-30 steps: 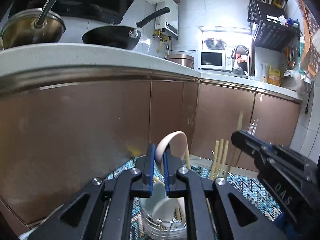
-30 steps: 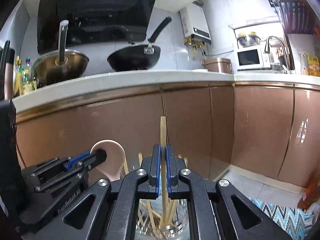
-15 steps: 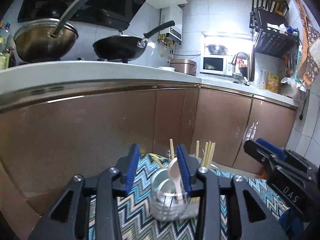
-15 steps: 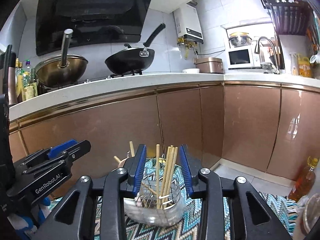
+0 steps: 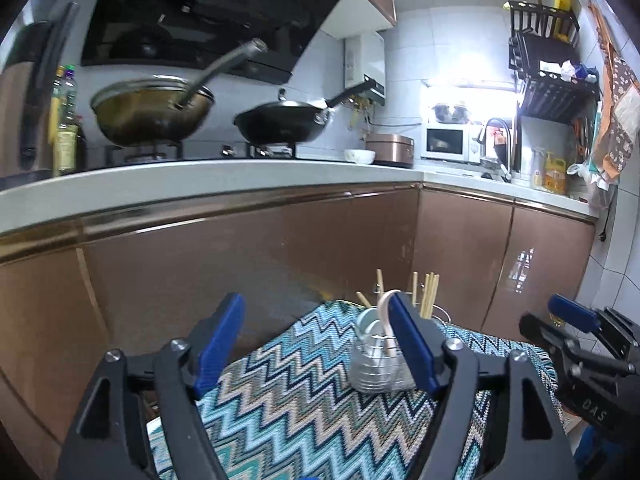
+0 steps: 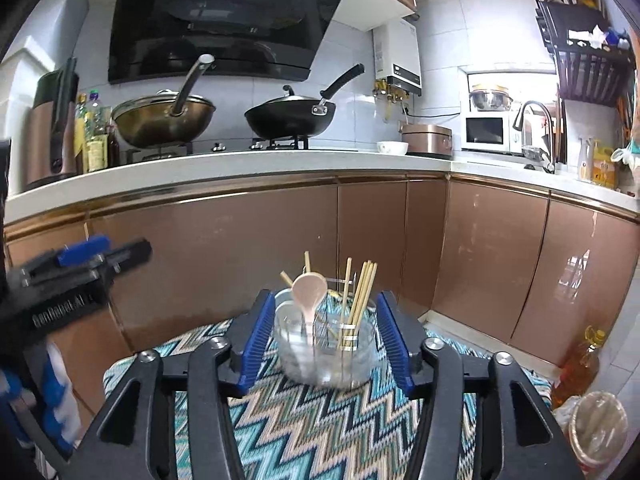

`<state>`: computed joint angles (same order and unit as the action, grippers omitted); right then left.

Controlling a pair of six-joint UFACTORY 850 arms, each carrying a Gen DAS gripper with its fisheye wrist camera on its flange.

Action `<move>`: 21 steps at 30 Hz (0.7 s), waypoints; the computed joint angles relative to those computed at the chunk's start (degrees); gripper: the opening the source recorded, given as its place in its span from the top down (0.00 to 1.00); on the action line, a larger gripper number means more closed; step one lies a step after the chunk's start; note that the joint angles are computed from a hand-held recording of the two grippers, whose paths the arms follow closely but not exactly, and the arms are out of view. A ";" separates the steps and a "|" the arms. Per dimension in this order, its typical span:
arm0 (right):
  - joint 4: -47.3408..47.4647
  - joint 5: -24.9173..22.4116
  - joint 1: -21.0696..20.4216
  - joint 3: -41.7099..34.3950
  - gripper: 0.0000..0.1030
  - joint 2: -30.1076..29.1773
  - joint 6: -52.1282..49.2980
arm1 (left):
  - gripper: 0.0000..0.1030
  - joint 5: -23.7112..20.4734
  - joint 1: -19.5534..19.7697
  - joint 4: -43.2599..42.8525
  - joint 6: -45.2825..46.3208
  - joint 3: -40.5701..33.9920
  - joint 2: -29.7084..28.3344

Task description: Organize utensils

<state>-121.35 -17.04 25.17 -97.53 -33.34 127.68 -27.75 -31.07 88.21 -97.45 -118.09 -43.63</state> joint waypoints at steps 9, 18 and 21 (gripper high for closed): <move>2.90 -6.45 2.57 10.96 0.21 8.32 -1.55 | 0.26 -2.89 0.56 10.59 -8.08 16.64 12.12; 4.27 -9.80 4.23 17.19 0.13 14.27 -2.13 | 0.26 -3.87 1.52 14.28 -12.59 25.36 19.36; 4.63 -11.17 5.00 19.19 0.09 16.23 -1.84 | 0.26 -4.17 1.13 15.86 -14.27 27.08 20.82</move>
<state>-116.72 -28.21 30.17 -78.34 -17.11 125.84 -31.92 -29.95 104.07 -111.72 -91.00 -22.81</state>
